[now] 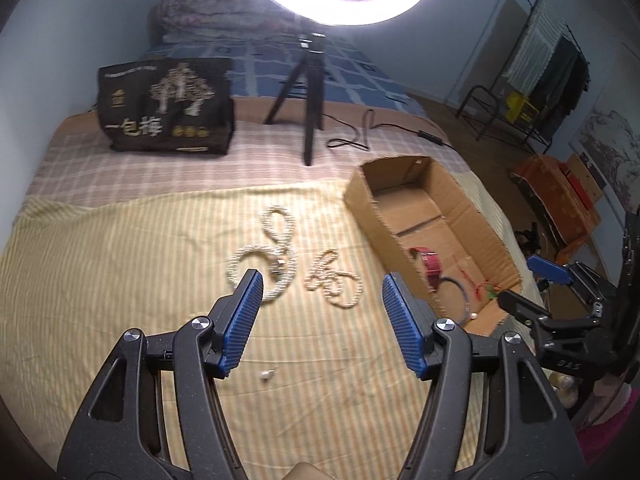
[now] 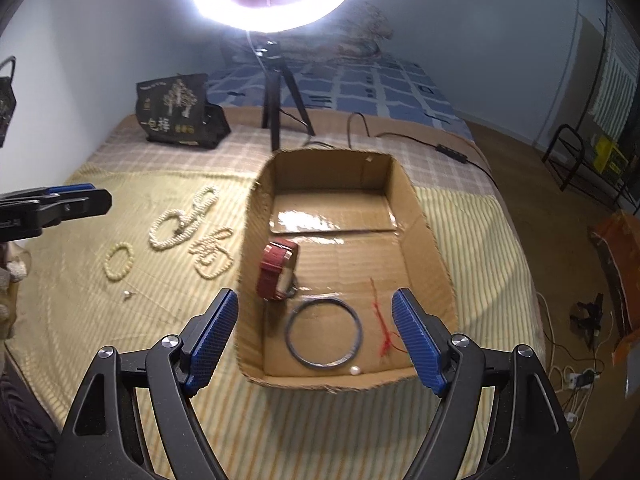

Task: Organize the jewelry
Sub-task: 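Move the left tool to the cream bead bracelet while the right approaches the pearl necklace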

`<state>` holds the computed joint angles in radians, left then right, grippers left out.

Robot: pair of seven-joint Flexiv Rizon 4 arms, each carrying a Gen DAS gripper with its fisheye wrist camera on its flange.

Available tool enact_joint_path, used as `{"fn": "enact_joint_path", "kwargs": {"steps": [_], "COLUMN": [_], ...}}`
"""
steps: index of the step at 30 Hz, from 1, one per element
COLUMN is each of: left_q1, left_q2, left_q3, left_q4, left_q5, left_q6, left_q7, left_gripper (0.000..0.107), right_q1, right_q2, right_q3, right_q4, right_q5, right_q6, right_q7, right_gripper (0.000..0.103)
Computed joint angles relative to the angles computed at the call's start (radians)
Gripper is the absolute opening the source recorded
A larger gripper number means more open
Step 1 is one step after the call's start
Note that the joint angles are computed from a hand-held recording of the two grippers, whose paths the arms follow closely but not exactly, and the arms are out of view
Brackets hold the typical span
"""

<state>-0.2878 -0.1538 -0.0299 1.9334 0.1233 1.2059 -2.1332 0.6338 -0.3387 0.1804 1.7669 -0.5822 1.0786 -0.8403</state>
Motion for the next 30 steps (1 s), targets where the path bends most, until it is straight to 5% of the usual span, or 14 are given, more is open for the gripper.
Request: {"fn": "enact_joint_path", "kwargs": {"steps": [8, 15, 24, 30], "left_q1": [0.039, 0.082, 0.118, 0.123], "left_q2": [0.056, 0.085, 0.092, 0.075], "left_q3": [0.023, 0.021, 0.021, 0.008], "left_q4": [0.081, 0.156, 0.233, 0.252], "left_q5": [0.009, -0.028, -0.105, -0.174], "left_q6": [0.004, 0.002, 0.026, 0.031], "left_q7": [-0.019, 0.011, 0.066, 0.138], "left_gripper": [0.064, 0.064, 0.064, 0.053], "right_q1": [0.021, 0.017, 0.065, 0.033], "right_q2": [-0.042, -0.100, -0.169, -0.228], "right_q3": [0.012, 0.079, 0.090, 0.150], "right_q4": [-0.044, -0.082, -0.177, -0.277], "right_q5": [0.024, 0.156, 0.225, 0.390], "right_q6": [0.040, 0.149, 0.052, 0.005], "right_q7": [-0.021, -0.156, -0.265, -0.317], "right_gripper": [0.079, 0.079, 0.079, 0.058]}}
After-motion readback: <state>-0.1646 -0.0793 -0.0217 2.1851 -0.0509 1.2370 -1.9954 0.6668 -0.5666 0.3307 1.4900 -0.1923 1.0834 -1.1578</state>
